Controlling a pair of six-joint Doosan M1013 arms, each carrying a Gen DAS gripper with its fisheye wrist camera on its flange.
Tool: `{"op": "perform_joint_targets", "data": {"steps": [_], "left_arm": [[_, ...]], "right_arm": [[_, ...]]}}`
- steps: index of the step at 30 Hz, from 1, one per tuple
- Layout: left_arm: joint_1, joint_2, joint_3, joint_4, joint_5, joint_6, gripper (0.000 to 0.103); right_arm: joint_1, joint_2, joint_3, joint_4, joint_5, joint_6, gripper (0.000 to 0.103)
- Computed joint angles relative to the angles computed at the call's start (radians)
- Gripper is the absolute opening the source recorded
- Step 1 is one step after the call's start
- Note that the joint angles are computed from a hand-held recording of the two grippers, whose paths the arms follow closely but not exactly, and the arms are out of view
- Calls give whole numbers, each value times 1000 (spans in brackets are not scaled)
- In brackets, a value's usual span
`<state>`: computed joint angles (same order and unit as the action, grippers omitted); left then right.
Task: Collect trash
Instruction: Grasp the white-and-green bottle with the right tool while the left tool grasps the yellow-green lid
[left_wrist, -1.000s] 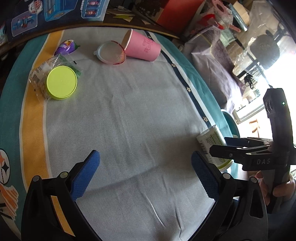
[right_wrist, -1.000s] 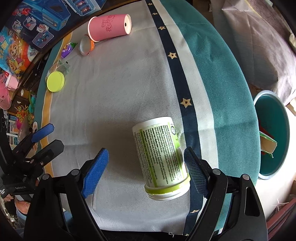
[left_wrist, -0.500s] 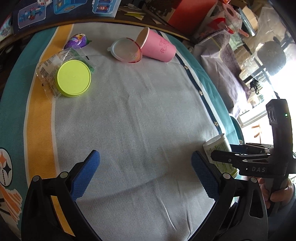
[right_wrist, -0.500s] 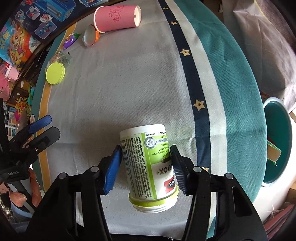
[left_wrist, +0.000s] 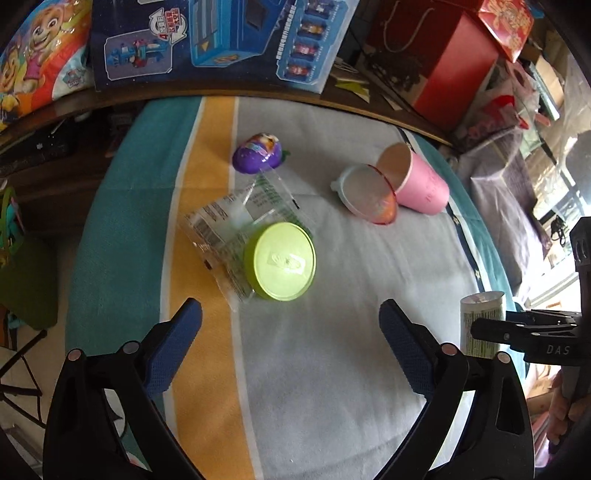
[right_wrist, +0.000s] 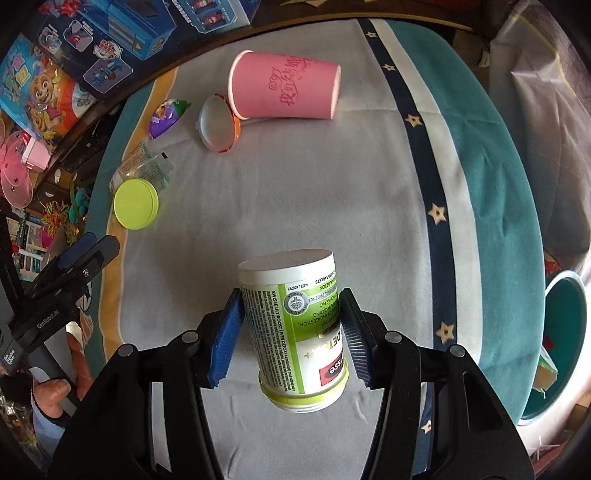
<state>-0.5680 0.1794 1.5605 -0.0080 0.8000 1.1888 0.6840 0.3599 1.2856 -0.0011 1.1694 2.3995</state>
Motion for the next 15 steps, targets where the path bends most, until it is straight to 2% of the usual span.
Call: {"op": "perform_joint_targets", "data": {"steps": [3, 6, 10, 13, 15], "left_arm": [[-12, 19, -25, 56, 17, -16, 88], [-49, 38, -44, 190, 39, -89, 88], [-83, 72, -72, 307, 91, -160, 86], [-89, 99, -94, 316, 131, -174, 72], [-81, 111, -102, 301, 148, -186, 58]], "right_arm": [[-9, 14, -13, 19, -5, -18, 50], [-16, 17, -9, 34, -12, -25, 50], [-25, 14, 5, 53, -25, -26, 50], [-30, 9, 17, 66, -28, -32, 50], [-33, 6, 23, 73, -30, -38, 50]]}}
